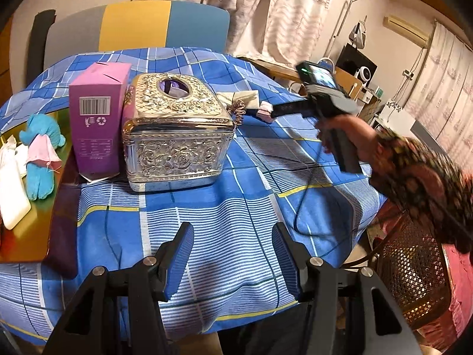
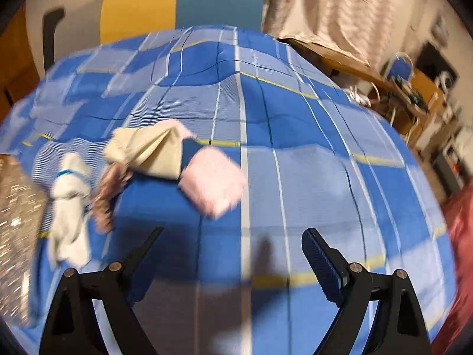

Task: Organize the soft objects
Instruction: 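Move the right tool back to the pile and grasp the pink fuzzy sock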

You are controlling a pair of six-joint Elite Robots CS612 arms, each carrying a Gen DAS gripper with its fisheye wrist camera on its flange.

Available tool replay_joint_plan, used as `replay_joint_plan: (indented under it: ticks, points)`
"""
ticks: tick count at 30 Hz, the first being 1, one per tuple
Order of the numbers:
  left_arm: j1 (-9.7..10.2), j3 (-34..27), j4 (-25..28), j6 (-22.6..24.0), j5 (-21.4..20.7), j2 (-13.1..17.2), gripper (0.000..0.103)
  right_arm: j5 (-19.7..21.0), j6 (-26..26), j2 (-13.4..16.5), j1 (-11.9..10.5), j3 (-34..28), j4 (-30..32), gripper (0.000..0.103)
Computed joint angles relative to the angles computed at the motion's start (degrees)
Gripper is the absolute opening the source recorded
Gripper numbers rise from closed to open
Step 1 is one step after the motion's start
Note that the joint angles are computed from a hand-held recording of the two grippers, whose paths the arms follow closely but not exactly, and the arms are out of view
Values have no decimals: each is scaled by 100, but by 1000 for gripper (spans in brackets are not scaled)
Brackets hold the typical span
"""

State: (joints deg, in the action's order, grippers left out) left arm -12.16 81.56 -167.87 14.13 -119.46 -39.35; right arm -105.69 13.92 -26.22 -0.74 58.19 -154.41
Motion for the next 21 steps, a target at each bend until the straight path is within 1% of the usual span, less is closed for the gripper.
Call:
replay_joint_plan:
  ticks: [2,4,6,7,8,9,10,11,13,16,19,21]
  points:
    - [-18,-31,24,30,77,6,55,-11,-307,238,-6,-488,326,92]
    - [-28,-49,47,54,146,9,55,10,-540,436,-15,-874,520,92]
    - [-37,-87,68,57,197,27,55,75,-651,610,-30,-1213,757,90]
    - [-43,-116,104,49,220,38,55,175,-648,666,-49,-1322,837,86]
    - [-49,-145,141,32,231,49,55,393,-623,706,-83,-1392,887,82]
    - [-52,-173,169,20,228,62,56,665,-590,719,-124,-1401,888,71]
    - [-60,-201,197,19,224,74,55,833,-564,725,-148,-1400,914,61]
    - [-70,-215,210,20,235,80,55,982,-545,719,-167,-1382,989,60]
    - [-91,-239,237,22,221,81,55,1035,-464,628,-177,-1165,782,44]
    - [-134,-282,239,34,146,86,55,1159,-259,390,-208,-713,559,35]
    - [-184,-328,262,30,-19,87,55,1161,-143,77,-224,-110,241,34]
    - [-211,-356,253,16,-121,86,55,1182,82,-170,-260,361,55,34]
